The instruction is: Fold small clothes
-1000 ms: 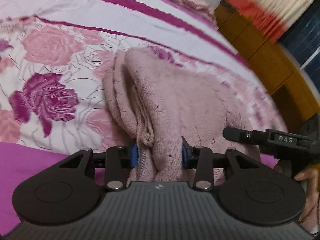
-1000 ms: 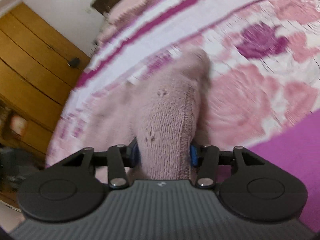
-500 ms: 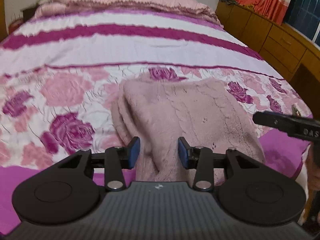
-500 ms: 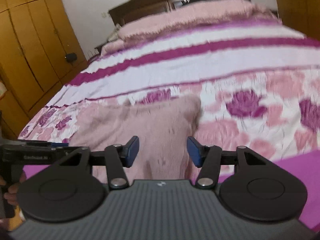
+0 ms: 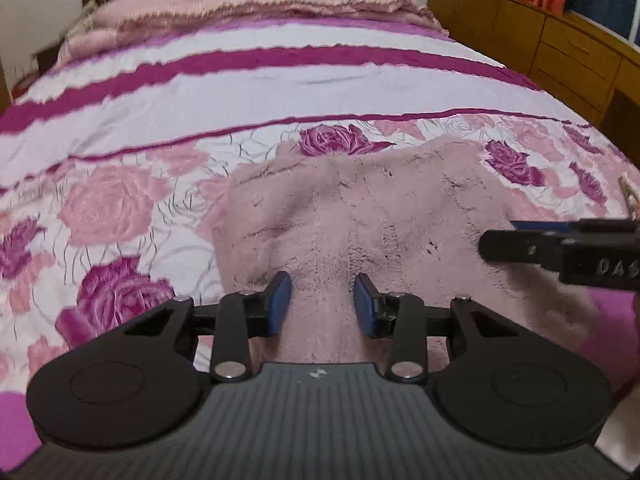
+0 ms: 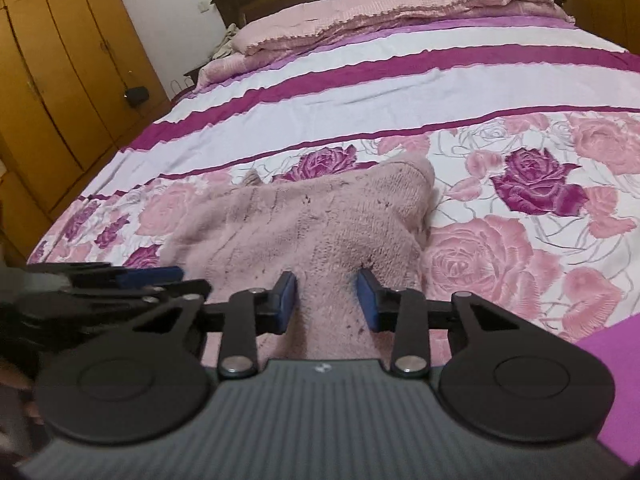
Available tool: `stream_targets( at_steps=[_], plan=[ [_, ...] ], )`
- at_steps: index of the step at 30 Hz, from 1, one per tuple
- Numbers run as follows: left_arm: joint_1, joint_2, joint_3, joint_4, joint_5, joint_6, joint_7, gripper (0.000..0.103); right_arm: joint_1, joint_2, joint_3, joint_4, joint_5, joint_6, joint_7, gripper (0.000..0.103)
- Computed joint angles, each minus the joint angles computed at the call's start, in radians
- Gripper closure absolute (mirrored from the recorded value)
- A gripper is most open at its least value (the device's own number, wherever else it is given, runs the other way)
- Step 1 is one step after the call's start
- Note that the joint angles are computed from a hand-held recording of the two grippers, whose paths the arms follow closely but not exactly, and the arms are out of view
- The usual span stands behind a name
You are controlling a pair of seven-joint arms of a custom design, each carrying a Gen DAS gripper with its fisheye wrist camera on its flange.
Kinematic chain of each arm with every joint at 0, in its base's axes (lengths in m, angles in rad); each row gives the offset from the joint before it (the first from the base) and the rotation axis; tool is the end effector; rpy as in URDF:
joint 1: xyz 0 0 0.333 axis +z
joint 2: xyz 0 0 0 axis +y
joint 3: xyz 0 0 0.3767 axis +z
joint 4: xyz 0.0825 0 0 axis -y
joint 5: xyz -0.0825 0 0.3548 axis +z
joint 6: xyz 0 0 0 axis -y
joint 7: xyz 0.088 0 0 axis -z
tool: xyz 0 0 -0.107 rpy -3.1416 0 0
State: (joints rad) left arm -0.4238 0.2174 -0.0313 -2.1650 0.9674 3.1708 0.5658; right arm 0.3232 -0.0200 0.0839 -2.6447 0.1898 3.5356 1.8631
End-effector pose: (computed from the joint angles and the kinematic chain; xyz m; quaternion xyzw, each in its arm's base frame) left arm 0.4843 -0.3192 0.4429 -0.5023 0.7775 -0.3319 0.1820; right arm 0.4302 0.1606 0.4464 -0.6047 0.6652 -0.1802 0.3992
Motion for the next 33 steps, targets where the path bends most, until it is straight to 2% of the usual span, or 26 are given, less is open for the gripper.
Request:
stream_targets(
  at_steps=[1, 2, 3, 5, 7, 8, 11, 14, 15, 17, 19, 21, 23, 27, 30, 33],
  plan=[
    [-0.017, 0.002, 0.020, 0.002, -0.003, 0.006, 0.004, 0.059, 0.002, 0.007, 0.008, 0.003, 0.039, 0.006, -0.033, 0.065],
    [-0.005, 0.002, 0.005, -0.004, -0.046, 0.006, 0.044, 0.059, 0.007, 0.014, 0.016, 0.006, 0.082, 0.012, -0.068, 0.064],
    [0.034, 0.003, -0.036, -0.004, -0.054, 0.001, 0.053, 0.059, 0.008, 0.018, 0.016, 0.006, 0.090, 0.021, -0.073, 0.064],
    [0.052, 0.000, -0.056, -0.014, -0.108, 0.004, 0.083, 0.059, 0.015, 0.019, 0.020, 0.005, 0.120, 0.030, -0.081, 0.064],
    [0.021, -0.018, -0.024, -0.025, -0.112, 0.003, 0.060, 0.059, 0.027, 0.009, 0.032, 0.006, 0.194, 0.032, -0.122, 0.063],
    [-0.011, -0.028, 0.009, -0.026, -0.082, 0.001, 0.021, 0.059, 0.035, -0.002, 0.041, 0.003, 0.243, 0.036, -0.144, 0.063],
    [-0.038, -0.072, 0.032, -0.042, 0.008, -0.013, -0.080, 0.058, 0.050, -0.041, 0.076, -0.013, 0.385, 0.054, -0.220, 0.061],
    [-0.031, -0.125, 0.029, -0.074, 0.102, -0.012, -0.193, 0.056, 0.054, -0.080, 0.132, -0.023, 0.554, 0.075, -0.332, 0.045],
    [-0.027, -0.143, 0.024, -0.085, 0.133, -0.016, -0.236, 0.054, 0.057, -0.091, 0.140, -0.029, 0.582, 0.083, -0.348, 0.038],
    [-0.021, -0.178, 0.015, -0.098, 0.246, -0.043, -0.380, 0.035, 0.068, -0.121, 0.148, -0.051, 0.604, 0.096, -0.358, 0.036],
    [-0.008, -0.210, -0.006, -0.105, 0.398, -0.078, -0.556, 0.028, 0.065, -0.150, 0.174, -0.064, 0.645, 0.092, -0.394, 0.035],
    [0.015, -0.235, -0.031, -0.121, 0.495, -0.086, -0.667, 0.024, 0.045, -0.172, 0.228, -0.061, 0.737, 0.086, -0.474, 0.033],
    [0.036, -0.257, -0.058, -0.156, 0.471, -0.088, -0.652, 0.020, 0.033, -0.184, 0.281, -0.055, 0.838, 0.088, -0.562, 0.030],
    [0.064, -0.283, -0.108, -0.229, 0.316, -0.090, -0.514, 0.017, 0.049, -0.194, 0.331, -0.043, 1.004, 0.086, -0.723, 0.029],
    [0.074, -0.276, -0.153, -0.259, 0.225, -0.108, -0.427, 0.017, 0.080, -0.184, 0.338, -0.043, 1.085, 0.101, -0.802, 0.029],
    [0.082, -0.247, -0.194, -0.277, 0.079, -0.112, -0.301, 0.017, 0.109, -0.161, 0.325, -0.026, 1.170, 0.091, -0.880, 0.029]
  ],
)
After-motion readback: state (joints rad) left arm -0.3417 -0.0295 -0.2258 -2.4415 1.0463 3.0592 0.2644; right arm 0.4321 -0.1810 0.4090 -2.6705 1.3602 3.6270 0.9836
